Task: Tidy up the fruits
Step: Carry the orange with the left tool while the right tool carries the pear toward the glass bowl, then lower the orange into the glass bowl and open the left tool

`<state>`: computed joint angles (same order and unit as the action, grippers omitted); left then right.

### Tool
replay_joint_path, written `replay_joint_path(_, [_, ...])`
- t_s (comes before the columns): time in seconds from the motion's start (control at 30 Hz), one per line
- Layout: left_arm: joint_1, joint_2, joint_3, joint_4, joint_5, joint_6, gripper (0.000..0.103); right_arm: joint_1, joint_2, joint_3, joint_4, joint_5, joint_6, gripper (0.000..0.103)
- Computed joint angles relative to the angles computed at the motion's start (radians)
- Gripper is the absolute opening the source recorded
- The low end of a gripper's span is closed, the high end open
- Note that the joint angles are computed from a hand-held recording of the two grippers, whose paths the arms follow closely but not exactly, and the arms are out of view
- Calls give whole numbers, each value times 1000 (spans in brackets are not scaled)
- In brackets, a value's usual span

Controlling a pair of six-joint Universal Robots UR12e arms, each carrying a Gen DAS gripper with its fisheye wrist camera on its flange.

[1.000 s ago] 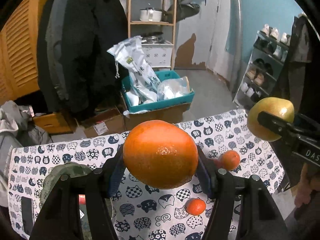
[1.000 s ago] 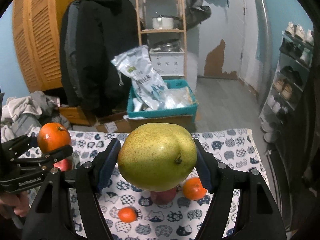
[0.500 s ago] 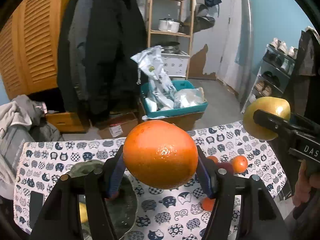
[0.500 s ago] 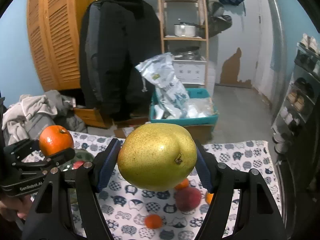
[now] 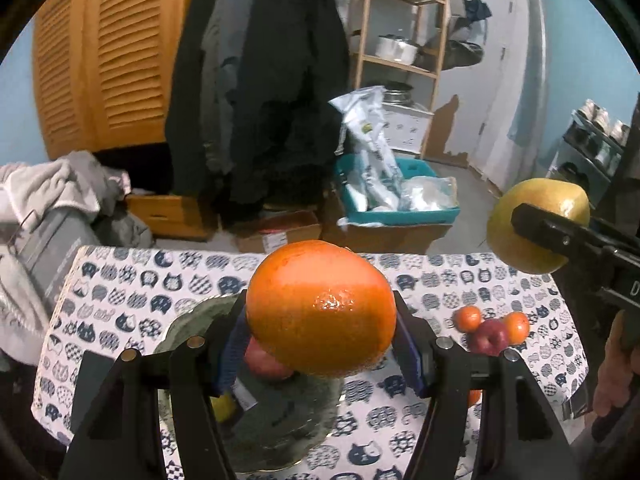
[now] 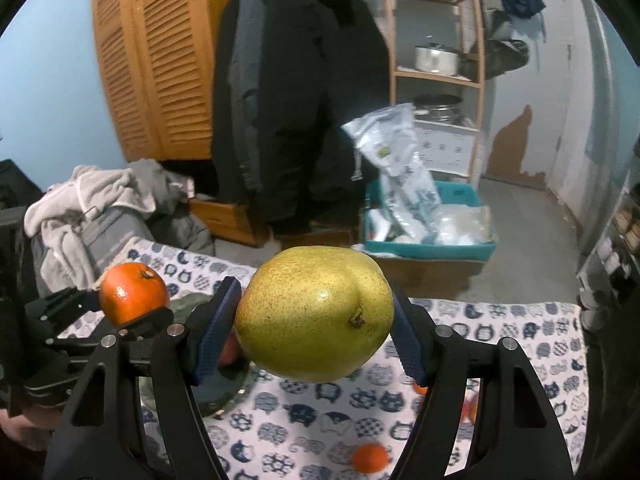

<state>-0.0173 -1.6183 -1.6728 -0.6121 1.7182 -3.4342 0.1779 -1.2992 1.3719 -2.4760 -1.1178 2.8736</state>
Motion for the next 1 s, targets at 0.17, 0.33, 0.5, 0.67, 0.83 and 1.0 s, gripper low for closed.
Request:
replay_joint_path(0.17, [25,17,-35,-20,15,-18,66,32,20,-22,37,13,-13,71])
replay_joint_path(0.33, [49,29,-69,-55,20,-38,66,62,44,-45,83,15,-23,71])
replay_joint_path(0.5, [79,34,-99,-103,7,-73,66,89,68,-66,140,13,-39,71])
replay_joint_path(0.67, [101,33,-119,-164,-27,-102,66,109,84,-76,172,4,-62,71])
replay_joint_path(0.83, [102,18,-126,-216,-22,-106,66,124,98,-79,209,-14,-81,71])
replay_joint_path(1.0, [102,13,-138,-220,-33,-100,66,134,106,-77,233,-32,-102,71])
